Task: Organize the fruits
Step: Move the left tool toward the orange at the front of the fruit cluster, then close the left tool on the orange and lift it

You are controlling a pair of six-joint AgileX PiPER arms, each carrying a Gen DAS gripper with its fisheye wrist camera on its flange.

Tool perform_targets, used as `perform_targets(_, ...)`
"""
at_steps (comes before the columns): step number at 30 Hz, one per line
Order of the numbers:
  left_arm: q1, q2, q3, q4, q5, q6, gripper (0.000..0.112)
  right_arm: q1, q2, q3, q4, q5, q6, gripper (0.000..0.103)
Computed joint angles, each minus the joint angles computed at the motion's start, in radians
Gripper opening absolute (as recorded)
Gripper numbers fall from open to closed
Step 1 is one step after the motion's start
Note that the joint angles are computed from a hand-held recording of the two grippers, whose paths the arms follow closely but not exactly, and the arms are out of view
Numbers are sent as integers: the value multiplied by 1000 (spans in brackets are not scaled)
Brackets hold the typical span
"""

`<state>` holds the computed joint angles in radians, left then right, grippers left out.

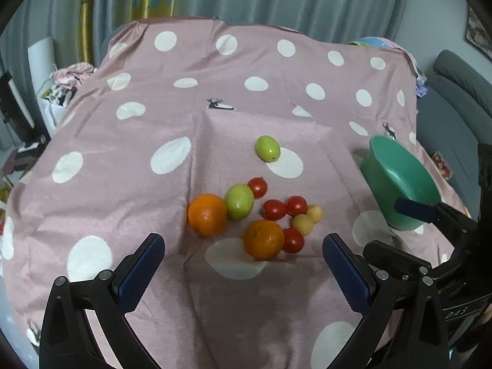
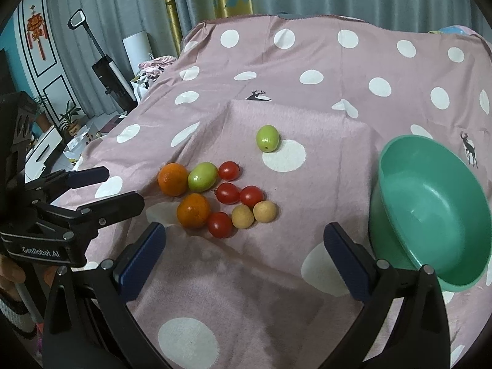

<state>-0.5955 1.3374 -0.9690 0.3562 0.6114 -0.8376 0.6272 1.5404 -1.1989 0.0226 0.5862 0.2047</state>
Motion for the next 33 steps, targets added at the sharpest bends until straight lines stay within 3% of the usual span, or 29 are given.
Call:
perform_targets(6,89,-26,52,-249,-99,219,102,-39,9,27,140,-15,-109,103)
perform_targets(10,129,-33,72,-370,-114,338,102,-61,12,50,255,-24,-207,103)
perform_targets(15,214,-43,115,-699,-140,645,102,-106,28,76,499,-18,-407,100)
perform_targets(20,264,-23,126,-886,-122,813,102,-121,62,85,685,8,-547,93)
perform_targets(25,292,17,109,-1017,-88,937,102,-129,107,83,867,44,-684,84)
perform_targets(33,322,93,66,-1096,-58,1029,101,-149,177,37,998,106,-777,66)
